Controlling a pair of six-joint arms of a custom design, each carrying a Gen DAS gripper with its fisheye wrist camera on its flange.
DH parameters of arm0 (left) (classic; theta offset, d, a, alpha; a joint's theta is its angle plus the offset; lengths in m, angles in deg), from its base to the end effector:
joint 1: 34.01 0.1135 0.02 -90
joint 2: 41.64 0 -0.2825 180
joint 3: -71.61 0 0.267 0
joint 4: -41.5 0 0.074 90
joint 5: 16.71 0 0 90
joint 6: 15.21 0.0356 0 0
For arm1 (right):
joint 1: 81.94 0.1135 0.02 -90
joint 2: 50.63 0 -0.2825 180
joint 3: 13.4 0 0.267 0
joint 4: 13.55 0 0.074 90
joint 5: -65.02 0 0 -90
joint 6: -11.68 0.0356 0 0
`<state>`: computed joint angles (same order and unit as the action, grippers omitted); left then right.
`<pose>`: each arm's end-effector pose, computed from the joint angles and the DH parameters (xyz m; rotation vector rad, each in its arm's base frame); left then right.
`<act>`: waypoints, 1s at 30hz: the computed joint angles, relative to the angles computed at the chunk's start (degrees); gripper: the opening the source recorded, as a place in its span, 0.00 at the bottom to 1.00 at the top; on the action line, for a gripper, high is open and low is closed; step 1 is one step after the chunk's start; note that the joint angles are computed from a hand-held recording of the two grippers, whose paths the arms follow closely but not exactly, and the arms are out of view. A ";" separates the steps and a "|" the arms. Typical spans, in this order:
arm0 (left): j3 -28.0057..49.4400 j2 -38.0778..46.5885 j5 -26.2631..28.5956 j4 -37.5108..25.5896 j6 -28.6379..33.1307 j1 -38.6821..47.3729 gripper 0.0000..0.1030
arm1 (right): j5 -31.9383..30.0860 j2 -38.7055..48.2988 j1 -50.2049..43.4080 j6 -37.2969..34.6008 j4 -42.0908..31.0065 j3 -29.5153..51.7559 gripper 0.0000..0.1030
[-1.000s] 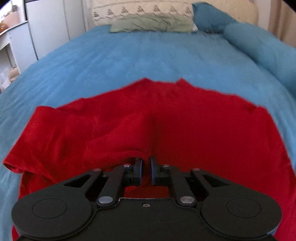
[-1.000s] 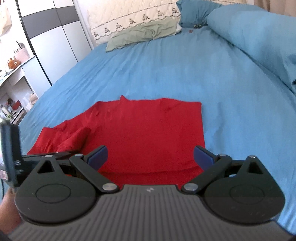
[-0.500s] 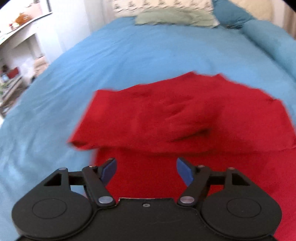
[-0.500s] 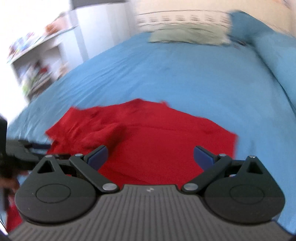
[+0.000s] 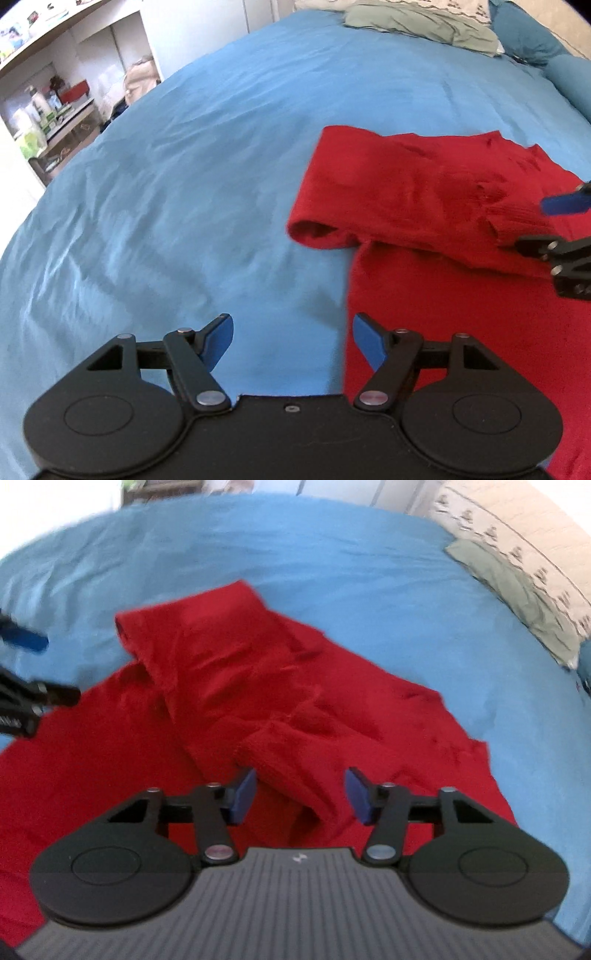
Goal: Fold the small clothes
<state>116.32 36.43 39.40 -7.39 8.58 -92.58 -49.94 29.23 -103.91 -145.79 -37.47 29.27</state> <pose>0.1205 -0.1591 0.1405 -0.2223 2.5400 0.2069 0.2229 -0.0737 0.1371 -1.0915 2.2366 -0.0596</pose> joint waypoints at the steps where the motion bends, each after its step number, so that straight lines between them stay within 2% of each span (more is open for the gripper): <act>1: -0.75 -0.58 0.18 0.65 0.37 0.49 0.74 | 1.95 0.29 2.07 -0.24 2.55 -1.46 0.53; 2: -0.91 -0.75 0.28 0.75 0.32 0.54 0.74 | 3.40 0.65 3.58 -0.69 4.07 -2.37 0.43; 4: -1.63 -1.43 0.91 1.87 1.71 1.79 0.74 | 4.86 1.70 5.05 -0.83 6.25 -3.10 0.36; 6: -1.73 -1.39 1.15 2.55 2.16 2.11 0.74 | 5.20 1.78 5.37 0.21 7.39 -3.32 0.20; 10: -1.52 -1.19 1.51 4.37 4.61 3.55 0.74 | 1.44 -0.94 0.55 5.66 3.72 -0.18 0.20; 14: -0.65 -0.25 1.79 6.30 6.94 4.90 0.74 | -3.83 -0.60 -10.08 9.99 -2.00 6.34 0.19; 17: 0.26 1.48 1.97 7.69 7.90 5.46 0.74 | -5.60 5.43 -18.04 13.62 -5.79 12.76 0.19; 21: 1.38 4.21 2.59 9.39 8.10 5.97 0.74 | -2.90 15.49 -22.93 17.46 -6.25 17.34 0.20; 23: 2.02 5.25 2.56 9.37 7.79 5.91 0.74 | -5.44 19.90 -25.33 18.41 -10.09 20.51 0.24; 25: 2.25 5.48 2.49 9.46 7.50 5.72 0.74 | -7.95 21.81 -27.23 20.19 -12.29 21.83 0.39; 26: 2.33 5.59 2.44 9.44 7.50 5.63 0.74 | -9.53 22.24 -28.12 20.96 -13.41 22.30 0.58; 27: 2.47 5.77 2.34 9.35 7.54 5.55 0.74 | -11.50 22.50 -29.20 21.91 -14.19 22.54 0.73; 30: 2.87 6.18 2.29 9.26 7.88 5.54 0.74 | -12.94 22.91 -30.13 24.84 -14.11 22.64 0.76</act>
